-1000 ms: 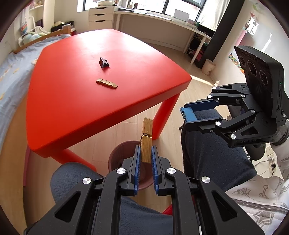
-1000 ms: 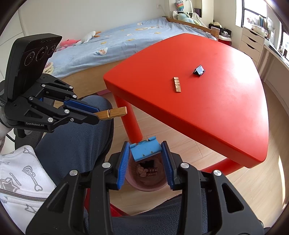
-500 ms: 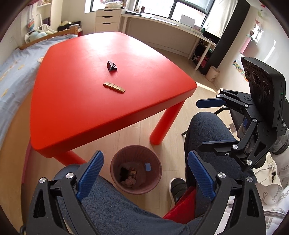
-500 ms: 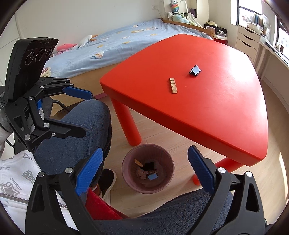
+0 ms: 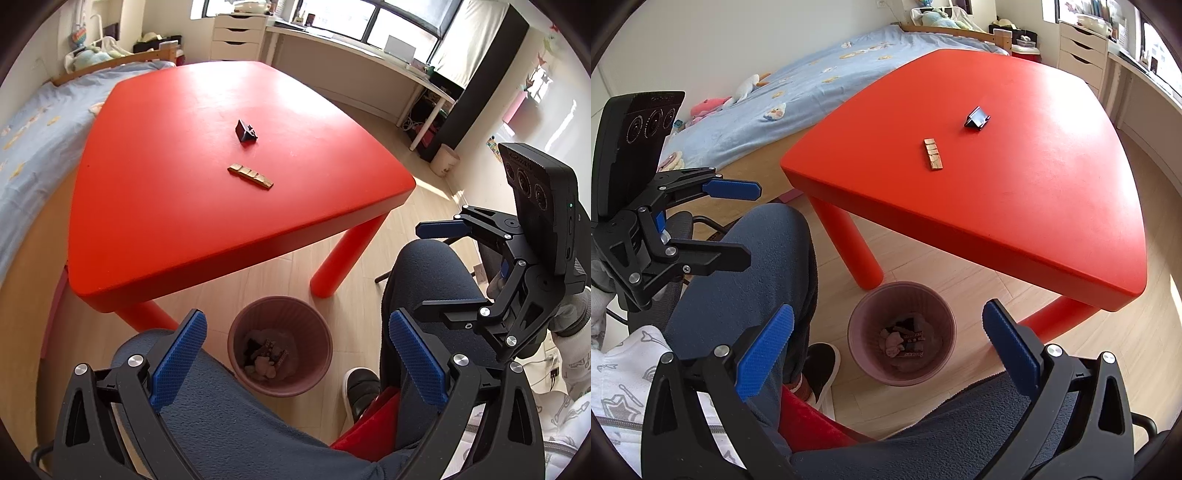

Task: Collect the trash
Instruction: 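Move both tools back over the black phone holder and clothespins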

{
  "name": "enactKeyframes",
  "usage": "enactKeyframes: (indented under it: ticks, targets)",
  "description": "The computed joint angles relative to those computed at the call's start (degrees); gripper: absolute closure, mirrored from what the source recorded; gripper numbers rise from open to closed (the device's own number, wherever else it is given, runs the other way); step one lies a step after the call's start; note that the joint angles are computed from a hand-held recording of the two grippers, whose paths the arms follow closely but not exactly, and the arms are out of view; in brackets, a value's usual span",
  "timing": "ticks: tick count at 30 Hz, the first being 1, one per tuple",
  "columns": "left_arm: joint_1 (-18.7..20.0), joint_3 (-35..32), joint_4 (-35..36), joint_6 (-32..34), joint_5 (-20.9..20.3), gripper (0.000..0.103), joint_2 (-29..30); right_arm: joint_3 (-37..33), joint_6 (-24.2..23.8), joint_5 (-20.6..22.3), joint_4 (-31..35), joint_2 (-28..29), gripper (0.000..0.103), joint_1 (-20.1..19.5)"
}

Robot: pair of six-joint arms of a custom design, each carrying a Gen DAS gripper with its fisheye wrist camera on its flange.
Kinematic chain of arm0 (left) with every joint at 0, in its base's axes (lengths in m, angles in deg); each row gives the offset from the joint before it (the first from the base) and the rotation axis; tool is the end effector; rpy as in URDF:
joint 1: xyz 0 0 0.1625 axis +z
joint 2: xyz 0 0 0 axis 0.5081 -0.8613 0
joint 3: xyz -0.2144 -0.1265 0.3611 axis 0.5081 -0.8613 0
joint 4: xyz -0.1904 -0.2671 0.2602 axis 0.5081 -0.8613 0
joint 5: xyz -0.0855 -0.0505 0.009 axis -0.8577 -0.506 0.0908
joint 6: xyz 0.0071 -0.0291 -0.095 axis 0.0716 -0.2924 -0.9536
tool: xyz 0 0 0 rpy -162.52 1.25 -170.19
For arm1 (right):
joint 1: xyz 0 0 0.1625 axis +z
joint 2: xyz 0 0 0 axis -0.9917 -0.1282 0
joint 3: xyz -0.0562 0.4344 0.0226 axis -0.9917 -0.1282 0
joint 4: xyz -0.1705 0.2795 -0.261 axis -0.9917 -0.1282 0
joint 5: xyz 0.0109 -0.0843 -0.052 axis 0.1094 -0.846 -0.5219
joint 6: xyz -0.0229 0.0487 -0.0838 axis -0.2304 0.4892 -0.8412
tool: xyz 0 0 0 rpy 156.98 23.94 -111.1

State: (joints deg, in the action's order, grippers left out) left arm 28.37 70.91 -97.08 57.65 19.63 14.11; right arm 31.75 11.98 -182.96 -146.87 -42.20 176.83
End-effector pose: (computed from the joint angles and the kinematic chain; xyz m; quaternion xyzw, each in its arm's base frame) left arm -0.2141 -0.7277 0.1290 0.1204 0.9327 -0.2433 0.2376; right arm 0.1674 -0.7539 0.1901 0.4579 -0.8791 0.0258 0.1300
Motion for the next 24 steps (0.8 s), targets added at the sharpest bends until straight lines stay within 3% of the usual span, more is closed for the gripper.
enactKeyframes:
  ticks: [24]
  targets:
    - [1.68, -5.79, 0.74, -0.8, 2.36, 0.008, 1.22, -5.96, 0.3, -0.99, -0.13, 4.13, 0.003, 1.9]
